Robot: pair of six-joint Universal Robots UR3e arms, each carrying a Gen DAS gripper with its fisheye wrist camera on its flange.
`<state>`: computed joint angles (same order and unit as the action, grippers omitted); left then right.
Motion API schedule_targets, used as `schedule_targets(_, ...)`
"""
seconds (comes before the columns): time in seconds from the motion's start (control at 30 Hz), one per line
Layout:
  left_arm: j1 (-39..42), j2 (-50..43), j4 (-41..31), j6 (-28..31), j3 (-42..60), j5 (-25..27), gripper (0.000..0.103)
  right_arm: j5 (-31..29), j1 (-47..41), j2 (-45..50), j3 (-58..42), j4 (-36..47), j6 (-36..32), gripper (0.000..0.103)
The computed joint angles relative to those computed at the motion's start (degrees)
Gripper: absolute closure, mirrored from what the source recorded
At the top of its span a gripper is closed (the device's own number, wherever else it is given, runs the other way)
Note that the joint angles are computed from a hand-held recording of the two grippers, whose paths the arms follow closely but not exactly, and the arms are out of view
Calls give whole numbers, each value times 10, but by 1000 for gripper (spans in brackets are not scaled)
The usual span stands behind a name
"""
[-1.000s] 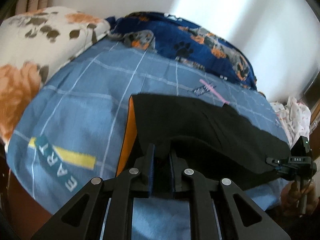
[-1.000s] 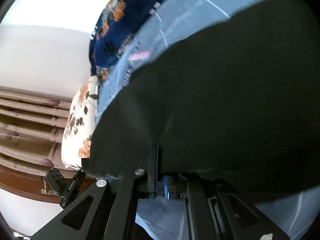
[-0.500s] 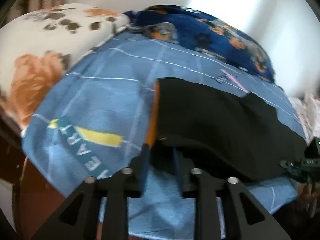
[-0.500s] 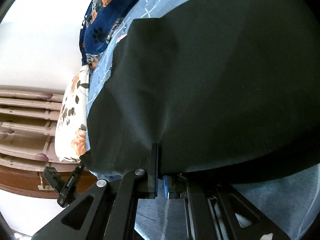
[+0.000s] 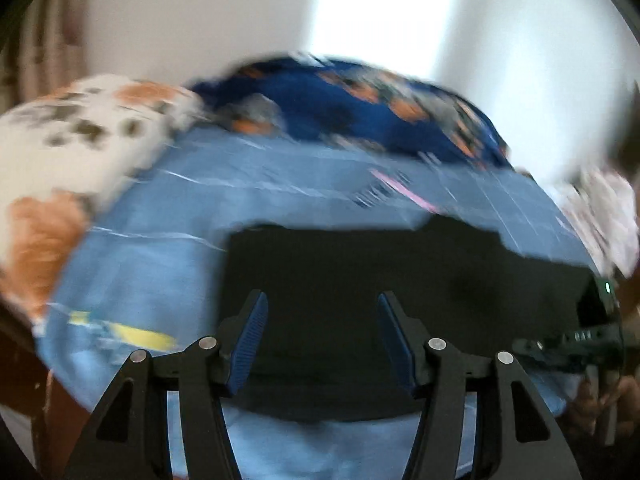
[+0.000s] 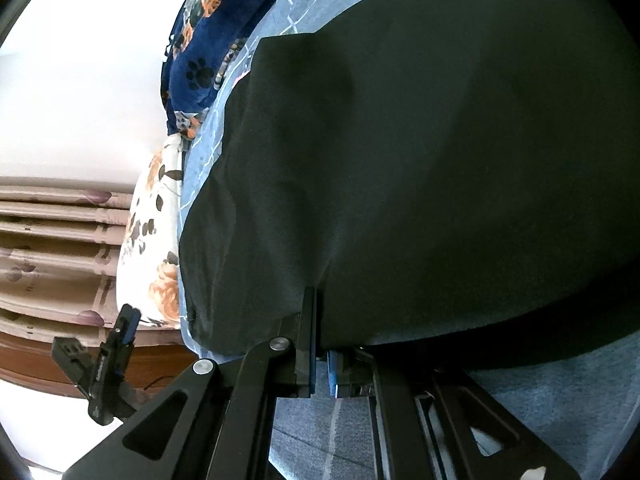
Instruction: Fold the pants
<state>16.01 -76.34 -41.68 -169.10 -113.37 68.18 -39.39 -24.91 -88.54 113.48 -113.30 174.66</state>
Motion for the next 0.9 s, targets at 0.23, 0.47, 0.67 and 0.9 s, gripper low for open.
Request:
schedule_targets(0.23, -92, -160, 25, -65, 42, 50, 45, 35, -53, -15, 3, 78, -59, 93)
schedule_targets(0.47, -107, -166, 39, -76, 49, 82, 45, 23, -273, -44, 3, 150, -170, 90)
schedule_targets(0.67, -111, -164, 58, -74, 34, 94, 45, 73, -469, 68, -52, 138, -191, 97)
schedule_targets(0.9, -118, -170, 76, -67, 30, 110, 45, 97, -543, 151, -141, 209, -227, 103)
